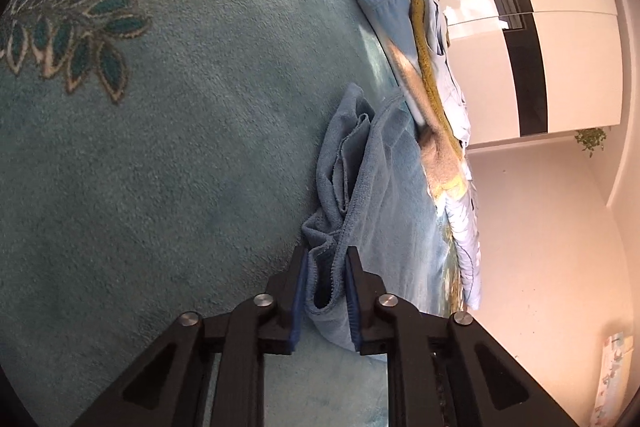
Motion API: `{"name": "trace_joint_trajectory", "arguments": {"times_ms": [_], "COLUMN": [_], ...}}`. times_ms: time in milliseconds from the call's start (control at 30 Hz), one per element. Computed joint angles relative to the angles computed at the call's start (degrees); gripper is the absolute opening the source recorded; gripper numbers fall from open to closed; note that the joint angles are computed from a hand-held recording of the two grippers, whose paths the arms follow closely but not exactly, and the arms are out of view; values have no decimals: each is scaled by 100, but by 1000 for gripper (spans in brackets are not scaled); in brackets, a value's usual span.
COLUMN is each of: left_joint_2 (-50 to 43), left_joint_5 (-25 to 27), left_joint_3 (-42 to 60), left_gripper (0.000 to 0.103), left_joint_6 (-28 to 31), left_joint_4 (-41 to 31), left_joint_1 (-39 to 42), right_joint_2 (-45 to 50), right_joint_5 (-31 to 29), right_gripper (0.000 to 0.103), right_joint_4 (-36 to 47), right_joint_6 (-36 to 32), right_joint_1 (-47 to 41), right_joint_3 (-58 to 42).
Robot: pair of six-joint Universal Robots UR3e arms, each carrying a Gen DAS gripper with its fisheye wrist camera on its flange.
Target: Fold clothes
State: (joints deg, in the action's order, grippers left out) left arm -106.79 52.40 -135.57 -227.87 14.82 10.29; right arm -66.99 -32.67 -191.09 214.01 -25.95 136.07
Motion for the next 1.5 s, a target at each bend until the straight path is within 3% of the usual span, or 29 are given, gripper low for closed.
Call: {"name": "trace_joint_trajectory", "arguments": {"times_ms": [100, 333, 533, 667, 733, 833, 933, 1000, 1167, 1333, 1467, 1500], "left_joint_2": [205, 823, 1210, 1553, 1654, 2162, 2270, 1893, -247, -929, -1385, -1474], "left_joint_5": [86, -158, -517, -612, -215, 918, 1322, 1467, 1443, 923, 943, 696], "left_joint_3": [-31, -247, -589, -527, -114, 453, 944, 1423, 3422, 3874, 4144, 3945], "left_gripper": [7, 6, 6, 9, 9, 10, 11, 16, 16, 16, 16, 16], "left_joint_6": [183, 645, 1096, 1353, 1397, 1558, 1880, 1947, 1620, 1340, 1164, 942], "left_joint_4": [-234, -904, -1354, -2193, -2539, -3311, -3578, -3554, -3359, -3190, -3532, -3250], "left_joint_1": [-41, -41, 86, 212, -33, -466, -960, -1483, -2754, -3123, -3181, -3059], "right_joint_2": [-247, -1317, -2945, -2838, -2862, -2985, -2996, -2998, -3149, -3269, -3266, -3260], "right_joint_5": [37, 241, 306, 197, 165, 183, 65, 64, -80, -280, -369, -399], "right_gripper": [6, 5, 6, 6, 6, 6, 6, 6, 6, 6, 6, 6], "right_joint_4": [253, 1205, 3426, 3413, 3519, 3862, 3854, 3827, 4190, 4387, 4399, 4418], "right_joint_6": [-131, -866, -2280, -2270, -2316, -2487, -2475, -2446, -2506, -2474, -2426, -2422], "right_joint_1": [-62, -486, -1306, -1232, -1194, -1213, -1123, -1104, -990, -833, -771, -745], "right_joint_3": [70, 683, 1422, 1370, 1287, 1197, 1129, 1139, 906, 668, 618, 595]}}
